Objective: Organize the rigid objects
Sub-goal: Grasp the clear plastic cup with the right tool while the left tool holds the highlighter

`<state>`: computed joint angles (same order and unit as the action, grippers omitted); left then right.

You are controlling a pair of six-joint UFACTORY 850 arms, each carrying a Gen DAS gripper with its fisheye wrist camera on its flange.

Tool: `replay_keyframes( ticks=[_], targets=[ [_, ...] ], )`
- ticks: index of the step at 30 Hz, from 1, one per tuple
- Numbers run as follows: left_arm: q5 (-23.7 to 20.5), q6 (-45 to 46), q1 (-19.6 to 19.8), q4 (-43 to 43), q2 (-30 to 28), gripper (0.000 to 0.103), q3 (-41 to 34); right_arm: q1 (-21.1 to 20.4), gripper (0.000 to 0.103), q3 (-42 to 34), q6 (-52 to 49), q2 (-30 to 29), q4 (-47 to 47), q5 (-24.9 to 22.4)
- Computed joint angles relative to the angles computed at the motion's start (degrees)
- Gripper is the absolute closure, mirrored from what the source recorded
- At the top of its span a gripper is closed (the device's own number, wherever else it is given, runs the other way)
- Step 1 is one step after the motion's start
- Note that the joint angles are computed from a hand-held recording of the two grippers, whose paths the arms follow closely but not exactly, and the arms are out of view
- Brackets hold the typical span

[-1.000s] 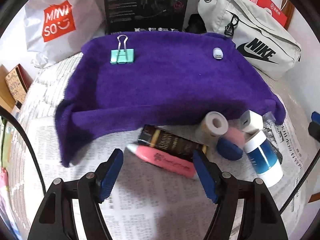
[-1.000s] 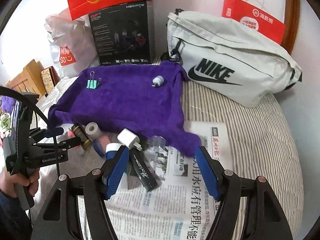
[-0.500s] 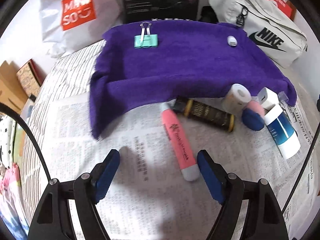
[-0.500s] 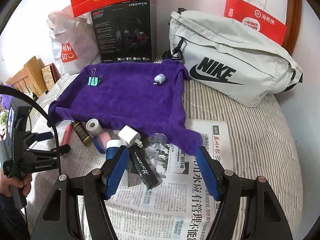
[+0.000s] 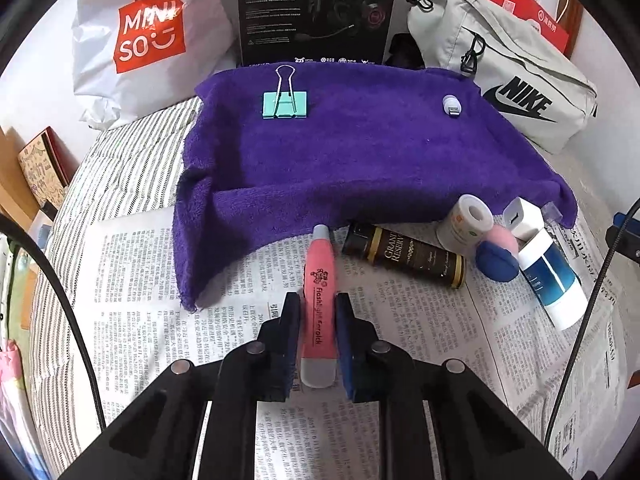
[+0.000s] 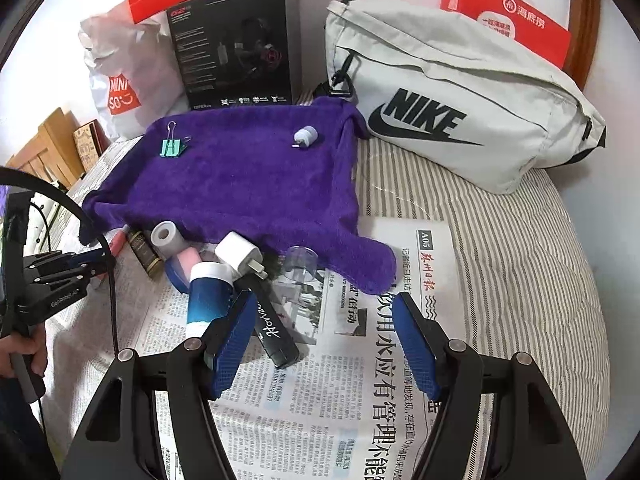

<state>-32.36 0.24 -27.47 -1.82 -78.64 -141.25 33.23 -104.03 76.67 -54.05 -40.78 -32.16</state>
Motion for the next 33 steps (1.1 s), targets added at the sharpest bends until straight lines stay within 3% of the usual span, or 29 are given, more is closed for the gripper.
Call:
replay_keyframes(
  ticks=[9,11,15,23,33],
  targets=[
    [-6.2,-1.3,-0.6,4.4,-7.7,0.082,-14.0,-0.7,0.034,0.1,-2.2,-0.6,2.6,0.1],
    [-5.8,-1.2,-0.7,4.8,-7.0,0.085,-12.8,-0.8,0.034,0.3,-2.5,-0.7,2.9,0.2],
    [0.3,-1.8,-0.7,5.4,-1.5,0.086,-2.3,-1.0,0.034,2.0,-2.7,0.0,3.0,2.6],
    [5.5,-4.3,-1.0,8.0,1.7,0.086,4.2,-1.5,0.035,1.1,-5.7,-1.7,4.4,6.4],
    [5.6,-3.1,-0.8,6.1,1.8,0.086,4.3,-3.0,0.049,-8.1,-4.9,-7.7,7.4,6.1]
  ],
)
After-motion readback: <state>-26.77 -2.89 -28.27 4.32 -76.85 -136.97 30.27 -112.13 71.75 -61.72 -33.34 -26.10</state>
